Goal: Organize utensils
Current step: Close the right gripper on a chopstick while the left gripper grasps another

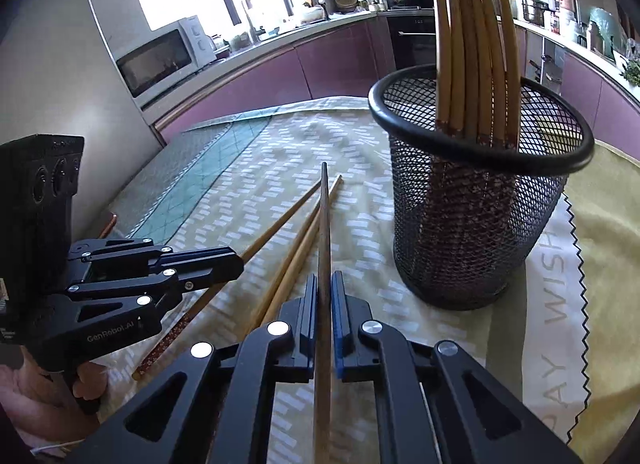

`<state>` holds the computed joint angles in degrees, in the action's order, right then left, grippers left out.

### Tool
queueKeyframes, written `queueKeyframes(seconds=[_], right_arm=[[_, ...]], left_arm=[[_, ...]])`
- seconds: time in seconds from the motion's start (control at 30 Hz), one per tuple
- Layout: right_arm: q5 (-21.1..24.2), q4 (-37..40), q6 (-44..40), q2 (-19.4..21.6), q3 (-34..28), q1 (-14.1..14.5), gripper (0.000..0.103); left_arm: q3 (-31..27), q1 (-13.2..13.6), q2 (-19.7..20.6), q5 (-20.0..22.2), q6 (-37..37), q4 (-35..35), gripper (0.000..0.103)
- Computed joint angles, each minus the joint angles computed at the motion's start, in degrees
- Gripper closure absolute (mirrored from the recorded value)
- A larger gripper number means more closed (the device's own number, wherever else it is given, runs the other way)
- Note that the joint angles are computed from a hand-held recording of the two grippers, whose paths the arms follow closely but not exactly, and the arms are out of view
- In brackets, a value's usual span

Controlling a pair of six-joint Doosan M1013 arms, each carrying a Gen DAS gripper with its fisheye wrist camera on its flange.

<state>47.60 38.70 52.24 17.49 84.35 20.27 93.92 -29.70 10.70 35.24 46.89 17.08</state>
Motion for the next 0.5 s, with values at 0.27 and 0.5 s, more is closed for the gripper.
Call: queueKeyframes(seconds=[0.27,0.5], right_arm=[[2.2,-1.9,-0.9,0.2,-0.4,0.4,0.097],[2.8,-4.1,0.3,1.0,-1.6,1.2,0.095]], left_arm=[[-0.4,-0.4,0.3,1.0,4.1,-1.7,0.095],[-1.7,-0.1,1.4,3.1,6.9,-2.3,0.089]])
